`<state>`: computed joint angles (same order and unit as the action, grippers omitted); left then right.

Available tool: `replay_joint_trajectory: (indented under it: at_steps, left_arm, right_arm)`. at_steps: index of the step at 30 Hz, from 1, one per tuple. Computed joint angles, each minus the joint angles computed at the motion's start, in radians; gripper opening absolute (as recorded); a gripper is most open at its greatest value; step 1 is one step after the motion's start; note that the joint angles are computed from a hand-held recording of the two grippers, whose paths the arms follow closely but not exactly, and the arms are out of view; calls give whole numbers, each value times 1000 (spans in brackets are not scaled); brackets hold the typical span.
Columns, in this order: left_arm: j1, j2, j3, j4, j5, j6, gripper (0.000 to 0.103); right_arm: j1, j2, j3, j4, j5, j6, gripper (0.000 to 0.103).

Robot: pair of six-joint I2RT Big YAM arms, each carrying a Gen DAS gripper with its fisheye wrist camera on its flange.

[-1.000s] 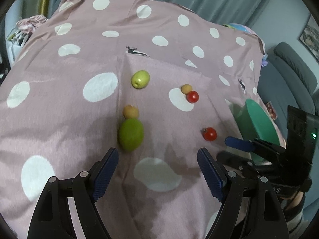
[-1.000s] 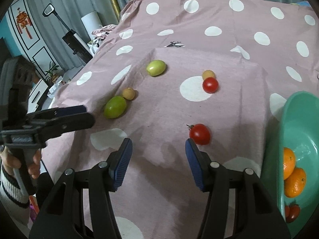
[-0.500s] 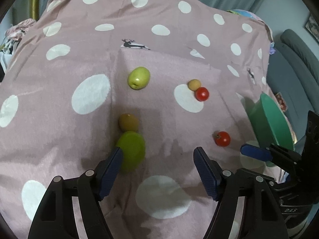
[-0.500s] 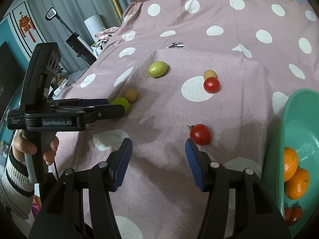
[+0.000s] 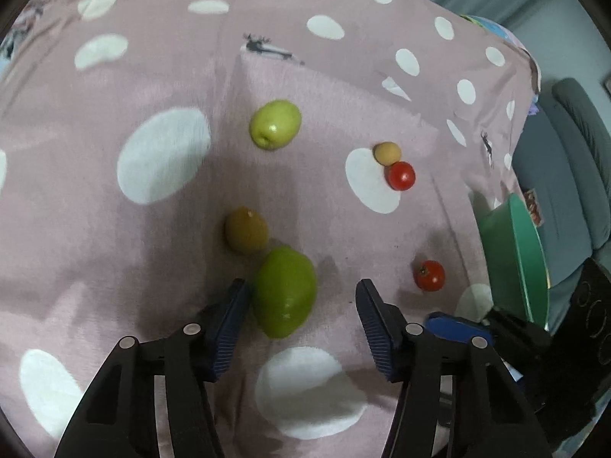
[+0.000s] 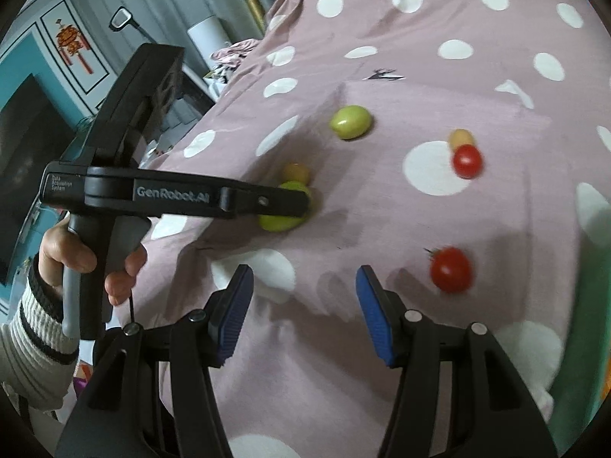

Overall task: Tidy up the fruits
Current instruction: 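Close the left tool on the large green lime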

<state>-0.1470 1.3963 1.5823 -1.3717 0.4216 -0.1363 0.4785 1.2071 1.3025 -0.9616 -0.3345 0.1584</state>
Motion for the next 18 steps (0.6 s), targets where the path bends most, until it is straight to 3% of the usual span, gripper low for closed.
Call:
replay_joint_trajectory:
  at_steps: [1, 3, 8, 18]
  left_arm:
    - [3, 6, -1, -9, 10, -4, 48]
    - [6, 5, -3, -10, 22, -8, 45]
    - [13, 10, 3, -16, 55, -15, 45]
    - [15, 39, 32, -38, 72, 10, 38]
  right_arm:
    - [1, 18, 10, -1, -13, 4, 56]
    - [3, 45, 26, 0, -30, 7, 56]
    - [3, 116, 67, 3, -71, 30, 55]
    - [22, 205, 137, -3, -70, 38, 50]
